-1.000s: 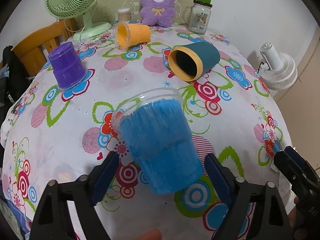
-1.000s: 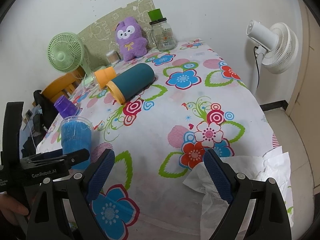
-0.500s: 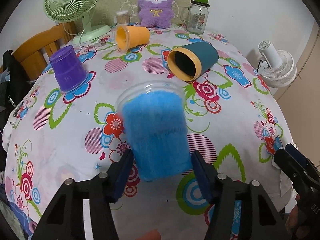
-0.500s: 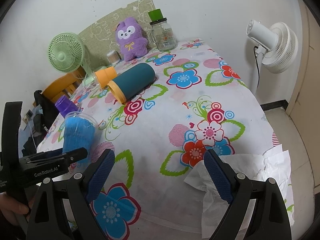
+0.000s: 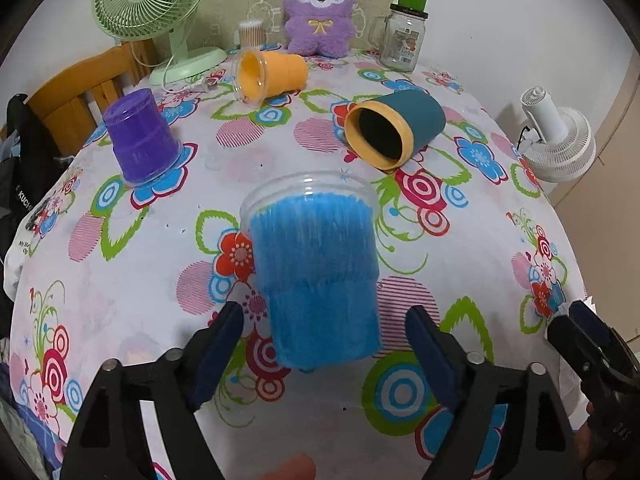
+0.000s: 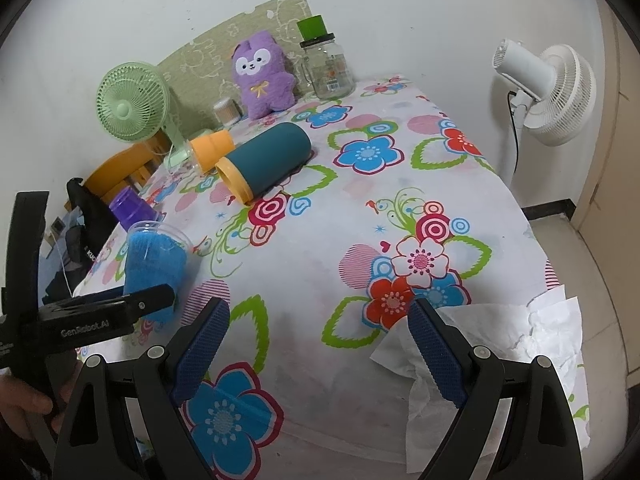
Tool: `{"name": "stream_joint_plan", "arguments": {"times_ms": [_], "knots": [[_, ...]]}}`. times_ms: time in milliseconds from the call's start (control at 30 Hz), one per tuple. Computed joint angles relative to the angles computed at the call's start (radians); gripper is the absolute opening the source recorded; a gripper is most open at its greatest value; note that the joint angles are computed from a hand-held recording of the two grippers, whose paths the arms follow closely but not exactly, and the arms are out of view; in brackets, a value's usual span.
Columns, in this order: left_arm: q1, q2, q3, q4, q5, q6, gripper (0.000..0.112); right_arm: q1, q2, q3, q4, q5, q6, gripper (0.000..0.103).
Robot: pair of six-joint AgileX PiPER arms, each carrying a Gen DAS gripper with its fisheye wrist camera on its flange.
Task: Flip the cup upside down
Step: 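Lower the held blue cup with the left tool toward the tablecloth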
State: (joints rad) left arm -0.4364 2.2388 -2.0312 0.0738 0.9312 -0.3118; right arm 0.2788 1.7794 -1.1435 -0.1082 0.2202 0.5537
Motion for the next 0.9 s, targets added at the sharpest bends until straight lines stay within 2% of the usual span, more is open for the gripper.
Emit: {"name": "stream_joint_plan", "arguments": {"times_ms": [100, 167, 267, 833, 900], "knots": [[0.002, 0.019, -0.028, 0.002, 0.016, 0.005, 0.078, 0.0, -0.007, 0.008, -0.036, -0.003, 0.041, 0.092], [0.004, 0.022, -0.035, -0.002, 0.021, 0.012, 0.064, -0.003, -0.008, 0.011, -0.041, -0.004, 0.05, 0.092], [0.005, 0.012, -0.02, 0.005, 0.005, 0.012, 0.058, -0.004, -0.006, 0.009, -0.026, -0.001, 0.038, 0.092], [0.022, -0.118, 0.099, 0.045, -0.092, -0.019, 0.057, 0.027, 0.026, -0.046, -0.016, 0.024, 0.014, 0.092], [0.025, -0.125, 0.107, 0.042, -0.097, -0.015, 0.054, 0.03, 0.026, -0.049, -0.025, 0.027, 0.02, 0.092]]}}
